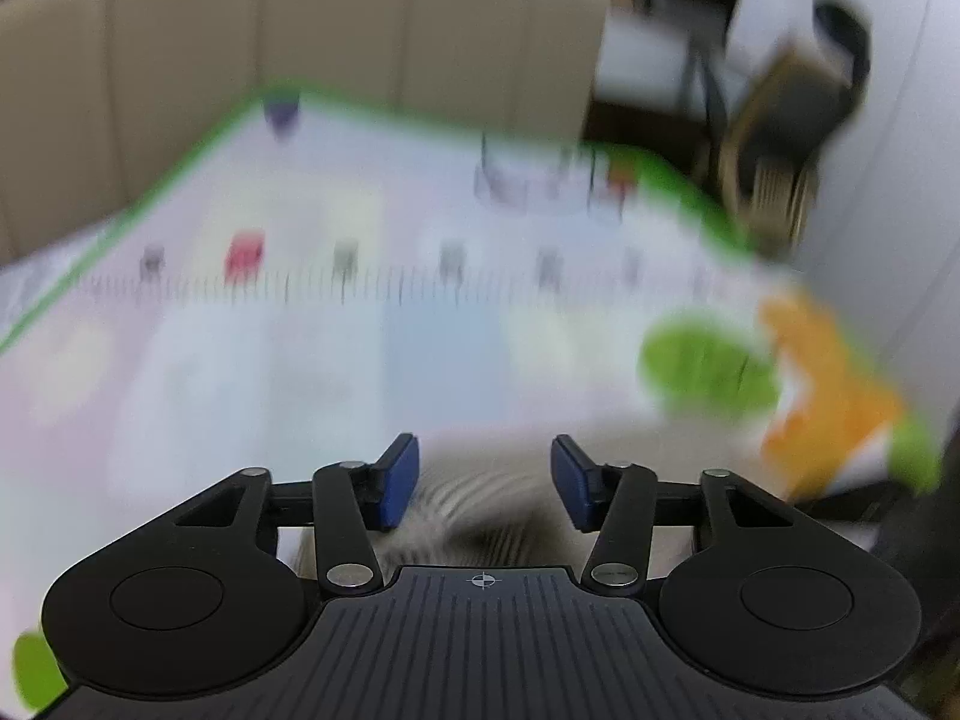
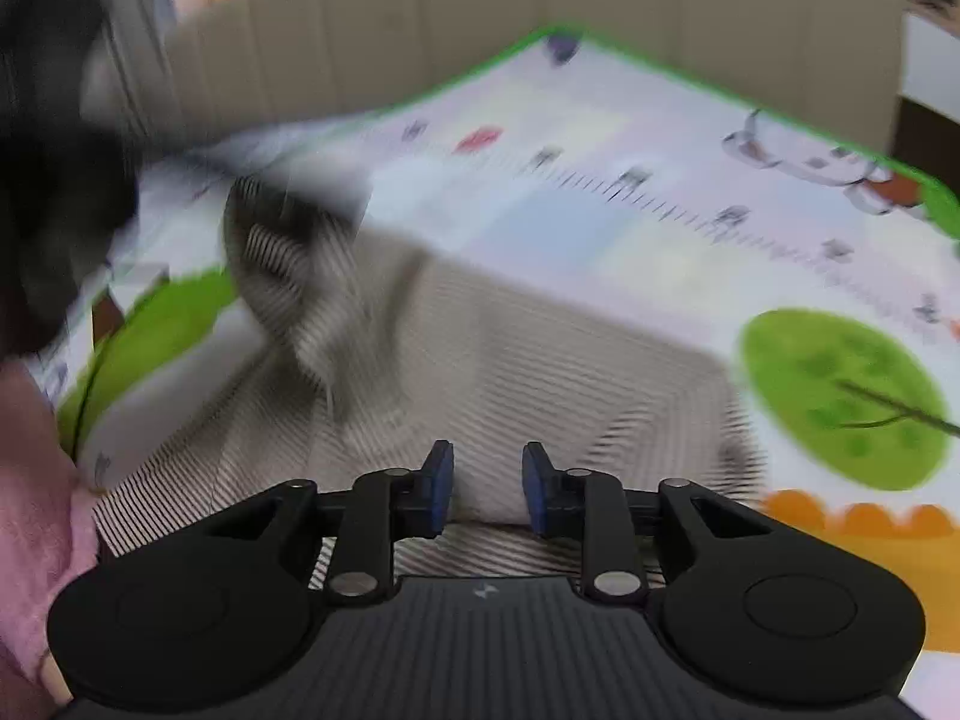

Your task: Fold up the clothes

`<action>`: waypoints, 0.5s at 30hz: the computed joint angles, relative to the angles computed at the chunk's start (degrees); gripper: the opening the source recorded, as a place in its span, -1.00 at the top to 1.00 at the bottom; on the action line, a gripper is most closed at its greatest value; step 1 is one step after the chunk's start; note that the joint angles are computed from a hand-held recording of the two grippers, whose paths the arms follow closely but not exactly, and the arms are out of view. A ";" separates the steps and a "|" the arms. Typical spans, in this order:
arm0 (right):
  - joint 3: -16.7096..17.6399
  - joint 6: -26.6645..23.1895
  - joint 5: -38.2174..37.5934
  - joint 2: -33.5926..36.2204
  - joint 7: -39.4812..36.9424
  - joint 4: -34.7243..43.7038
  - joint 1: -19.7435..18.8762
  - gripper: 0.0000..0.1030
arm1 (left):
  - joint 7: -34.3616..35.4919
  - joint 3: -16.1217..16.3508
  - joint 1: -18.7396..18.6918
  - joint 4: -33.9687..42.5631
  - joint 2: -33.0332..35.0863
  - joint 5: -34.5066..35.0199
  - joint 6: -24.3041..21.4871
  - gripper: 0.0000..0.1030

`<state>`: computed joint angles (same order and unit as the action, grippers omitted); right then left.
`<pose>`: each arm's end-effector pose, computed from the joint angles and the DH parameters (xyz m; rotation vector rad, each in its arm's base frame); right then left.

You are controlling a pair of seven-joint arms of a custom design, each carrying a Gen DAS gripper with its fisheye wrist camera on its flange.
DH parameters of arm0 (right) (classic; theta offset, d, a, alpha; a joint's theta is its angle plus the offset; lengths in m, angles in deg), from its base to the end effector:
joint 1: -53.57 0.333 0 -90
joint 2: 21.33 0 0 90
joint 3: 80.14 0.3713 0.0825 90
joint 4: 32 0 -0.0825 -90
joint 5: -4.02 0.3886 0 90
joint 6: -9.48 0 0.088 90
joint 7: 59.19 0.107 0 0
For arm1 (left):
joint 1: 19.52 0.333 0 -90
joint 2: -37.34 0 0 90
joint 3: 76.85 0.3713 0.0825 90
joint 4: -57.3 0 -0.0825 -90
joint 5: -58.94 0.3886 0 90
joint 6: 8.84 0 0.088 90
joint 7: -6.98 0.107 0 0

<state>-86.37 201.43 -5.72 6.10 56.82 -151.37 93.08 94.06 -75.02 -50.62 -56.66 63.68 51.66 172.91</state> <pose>0.5394 0.3855 0.3313 -1.9461 1.3748 -0.3513 0.6033 -0.3280 0.3607 -1.5440 2.1842 -0.9057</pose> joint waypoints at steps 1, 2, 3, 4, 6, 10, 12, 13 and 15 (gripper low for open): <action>-0.64 1.22 1.01 -0.75 0.89 -1.15 0.02 0.33 | 0.37 1.44 -1.13 -0.07 0.14 0.99 -2.99 -0.03; -0.70 1.07 2.05 -1.19 1.70 -1.79 -0.50 0.31 | 0.33 2.52 -1.92 -0.10 0.31 2.49 -5.93 -0.03; -1.13 -0.86 2.84 -1.15 2.17 -1.56 -0.50 0.31 | 0.36 2.47 -1.52 -0.77 0.08 3.72 -8.06 -0.03; -1.81 -3.19 3.27 -0.95 2.81 -1.07 -0.27 0.31 | 1.24 0.41 0.61 -1.56 -0.40 3.82 -10.16 -0.03; -3.02 -7.97 3.13 -0.42 4.90 0.15 -0.07 0.19 | 0.97 -0.78 2.04 -3.36 -1.82 5.21 -11.29 -0.05; -3.52 -5.69 1.93 -1.30 9.26 -1.91 -0.49 -0.03 | 2.47 -7.22 8.85 -6.73 -5.45 3.57 -10.39 -0.23; -2.48 -1.91 1.62 -2.46 11.07 -3.77 -1.93 -0.14 | 4.12 -11.98 13.85 -7.53 -6.81 -1.02 -8.76 -0.54; 0.40 -0.36 1.62 -2.70 11.87 -4.06 -4.78 -0.16 | 5.14 -14.50 16.42 -7.66 -7.15 -3.85 -7.95 -0.63; 5.69 1.15 1.18 -2.20 13.36 -3.50 -9.84 -0.18 | 6.54 -19.05 20.96 -7.06 -6.77 -10.01 -6.96 -0.67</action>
